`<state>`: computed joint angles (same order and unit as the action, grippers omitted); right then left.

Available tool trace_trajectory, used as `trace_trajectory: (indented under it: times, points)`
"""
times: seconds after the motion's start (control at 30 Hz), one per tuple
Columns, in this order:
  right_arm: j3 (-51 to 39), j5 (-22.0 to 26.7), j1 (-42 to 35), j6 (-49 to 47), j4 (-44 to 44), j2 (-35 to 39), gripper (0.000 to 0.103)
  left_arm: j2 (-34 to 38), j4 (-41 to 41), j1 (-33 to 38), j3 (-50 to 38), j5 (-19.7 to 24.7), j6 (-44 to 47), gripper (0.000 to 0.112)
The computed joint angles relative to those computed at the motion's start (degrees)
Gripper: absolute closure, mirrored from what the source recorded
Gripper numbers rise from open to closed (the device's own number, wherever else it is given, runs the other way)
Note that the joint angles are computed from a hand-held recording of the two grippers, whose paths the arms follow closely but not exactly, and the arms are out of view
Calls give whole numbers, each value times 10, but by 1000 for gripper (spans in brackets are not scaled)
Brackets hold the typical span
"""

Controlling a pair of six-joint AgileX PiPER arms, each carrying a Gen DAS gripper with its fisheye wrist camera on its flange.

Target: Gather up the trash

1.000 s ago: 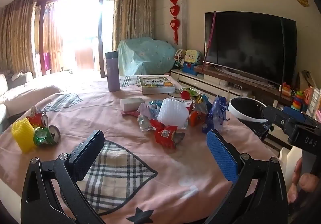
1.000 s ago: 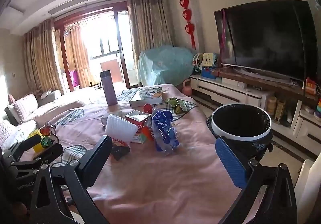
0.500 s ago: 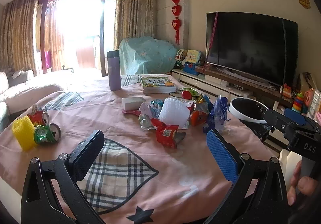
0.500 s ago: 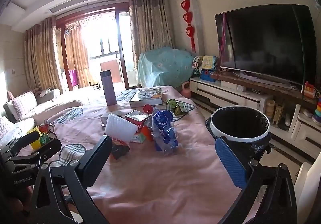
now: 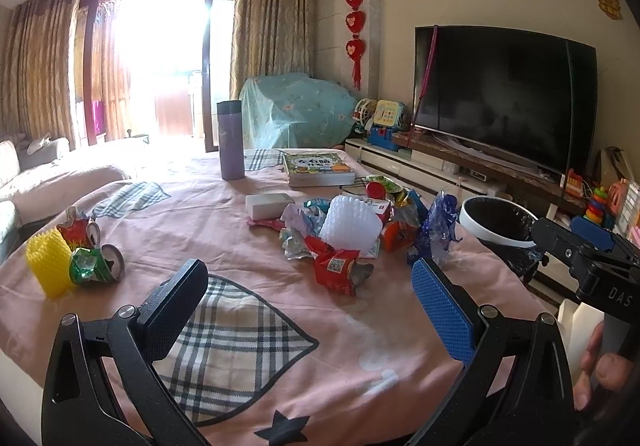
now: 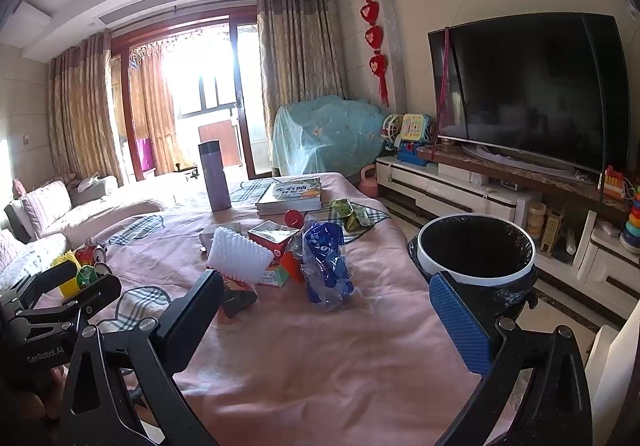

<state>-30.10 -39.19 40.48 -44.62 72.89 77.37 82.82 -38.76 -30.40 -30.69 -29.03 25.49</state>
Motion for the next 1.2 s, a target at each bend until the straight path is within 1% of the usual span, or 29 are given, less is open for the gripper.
trace_trajectory:
  times: [0.37,0.4,0.63,0.67,0.87,0.93,1.1,1.2]
  points:
    - [-2,-6,8,-12,13,-4,0,-1,17,13,-2,6,-10,9]
    - [-2,-6,8,-10,11,-3,0,-1,-4,-1,-1,0,5,9]
    - [-4,-3,9,-16,16,-5,0,-2,6,7,-3,7,0,9]
    - [-4,-4,10,-17,17,-5,0,-2,0,1,0,1,2,9]
    - [-5,3,7,-12,11,-3,0,2,-2,-1,-2,2,4,9]
    - [-4,7,3,-7,7,-2,0,6,-3,-2,-4,2,4,9]
    - [-11,43,-26,5,-15,8,0,25,3,-1,-14,10,-1,9]
    - [-14,71,-50,22,-42,15,0,43,3,6,-31,28,2,9]
